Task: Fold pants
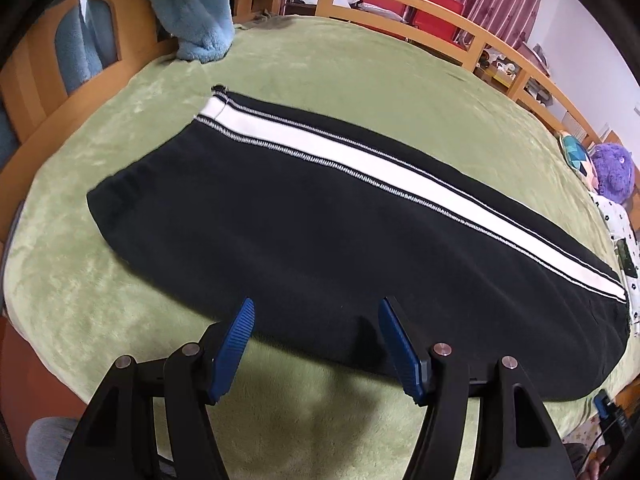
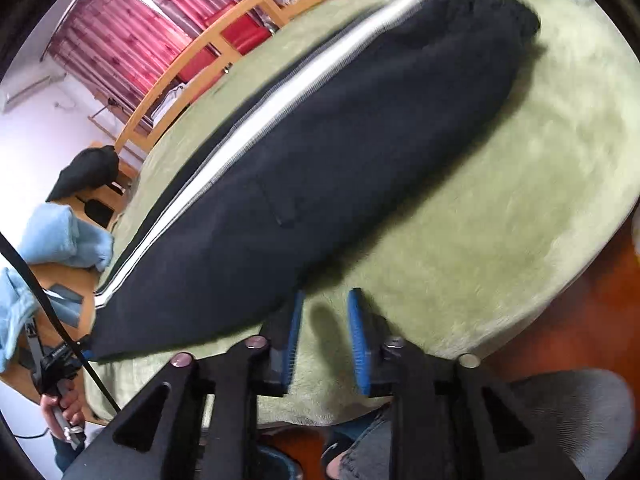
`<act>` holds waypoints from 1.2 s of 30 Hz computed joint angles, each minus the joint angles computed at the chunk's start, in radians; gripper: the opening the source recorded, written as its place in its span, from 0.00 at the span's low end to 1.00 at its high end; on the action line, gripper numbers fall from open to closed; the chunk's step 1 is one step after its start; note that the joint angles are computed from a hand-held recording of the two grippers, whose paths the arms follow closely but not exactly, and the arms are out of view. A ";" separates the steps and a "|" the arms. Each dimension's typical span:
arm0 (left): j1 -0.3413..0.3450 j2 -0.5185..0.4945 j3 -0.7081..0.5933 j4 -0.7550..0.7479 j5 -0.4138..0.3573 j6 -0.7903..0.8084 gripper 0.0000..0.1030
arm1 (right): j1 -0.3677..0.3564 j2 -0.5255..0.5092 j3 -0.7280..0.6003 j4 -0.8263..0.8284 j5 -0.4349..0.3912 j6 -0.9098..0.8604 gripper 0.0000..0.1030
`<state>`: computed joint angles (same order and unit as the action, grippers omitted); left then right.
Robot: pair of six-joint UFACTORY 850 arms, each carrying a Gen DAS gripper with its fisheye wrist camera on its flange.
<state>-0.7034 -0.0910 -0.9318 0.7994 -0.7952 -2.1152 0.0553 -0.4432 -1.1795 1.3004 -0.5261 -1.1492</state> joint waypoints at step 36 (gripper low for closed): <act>0.043 0.237 0.342 0.369 0.259 -0.492 0.73 | 0.288 0.030 -0.104 -0.769 0.246 0.748 0.49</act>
